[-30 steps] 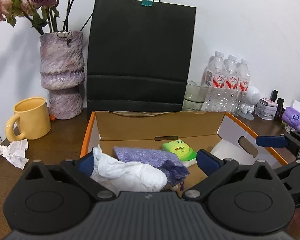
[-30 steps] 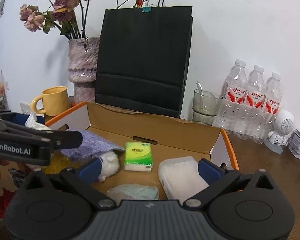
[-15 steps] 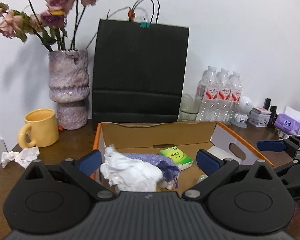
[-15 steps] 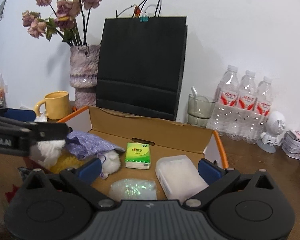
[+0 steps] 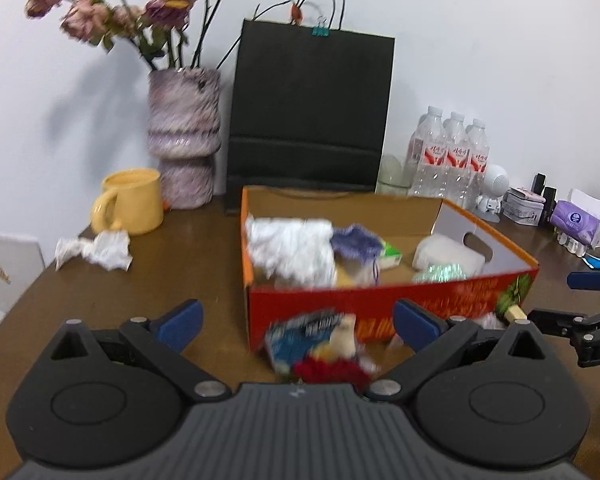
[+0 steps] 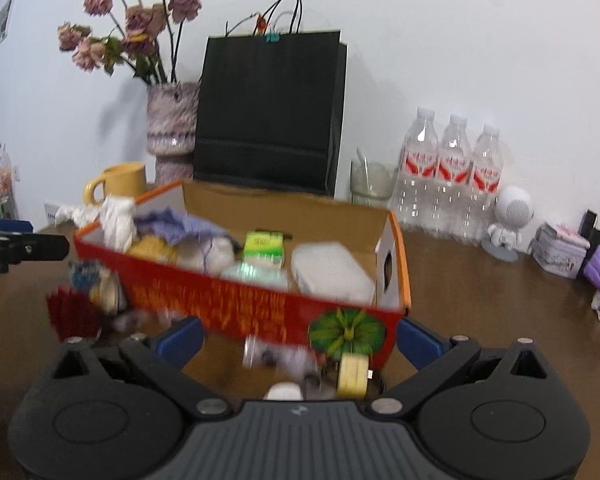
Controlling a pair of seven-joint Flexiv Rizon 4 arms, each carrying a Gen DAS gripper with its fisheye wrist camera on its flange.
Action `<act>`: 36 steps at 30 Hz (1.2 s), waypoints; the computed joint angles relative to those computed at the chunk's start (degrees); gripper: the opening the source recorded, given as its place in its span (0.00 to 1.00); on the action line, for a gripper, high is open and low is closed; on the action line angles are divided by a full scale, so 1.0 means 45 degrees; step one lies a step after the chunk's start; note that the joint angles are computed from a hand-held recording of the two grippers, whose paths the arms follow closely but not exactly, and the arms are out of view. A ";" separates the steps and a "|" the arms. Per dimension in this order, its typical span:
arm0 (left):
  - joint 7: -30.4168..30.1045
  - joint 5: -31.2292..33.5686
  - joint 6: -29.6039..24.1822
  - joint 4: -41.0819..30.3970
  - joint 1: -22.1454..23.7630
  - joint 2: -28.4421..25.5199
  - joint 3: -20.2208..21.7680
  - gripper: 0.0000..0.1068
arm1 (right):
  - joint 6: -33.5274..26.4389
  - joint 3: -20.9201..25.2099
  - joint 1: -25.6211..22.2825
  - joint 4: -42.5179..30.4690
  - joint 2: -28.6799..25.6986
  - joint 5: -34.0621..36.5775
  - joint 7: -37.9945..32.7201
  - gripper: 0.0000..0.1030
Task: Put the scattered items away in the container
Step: 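Grasp the red rose with the left tool while the right tool grasps the small white cap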
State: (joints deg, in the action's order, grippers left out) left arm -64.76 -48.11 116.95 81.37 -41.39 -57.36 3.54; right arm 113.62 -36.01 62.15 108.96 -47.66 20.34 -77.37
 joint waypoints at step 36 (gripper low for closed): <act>-0.3885 0.3639 -0.3698 -0.0658 -0.0389 -0.0579 0.2298 0.49 | -0.0707 0.2356 -0.2091 -0.0213 0.0045 -0.2311 0.1226 0.23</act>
State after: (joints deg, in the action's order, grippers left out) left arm -82.25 -31.74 100.31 78.40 -43.14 -59.97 13.87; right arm 110.44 -25.41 52.74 108.00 -47.45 9.94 -71.85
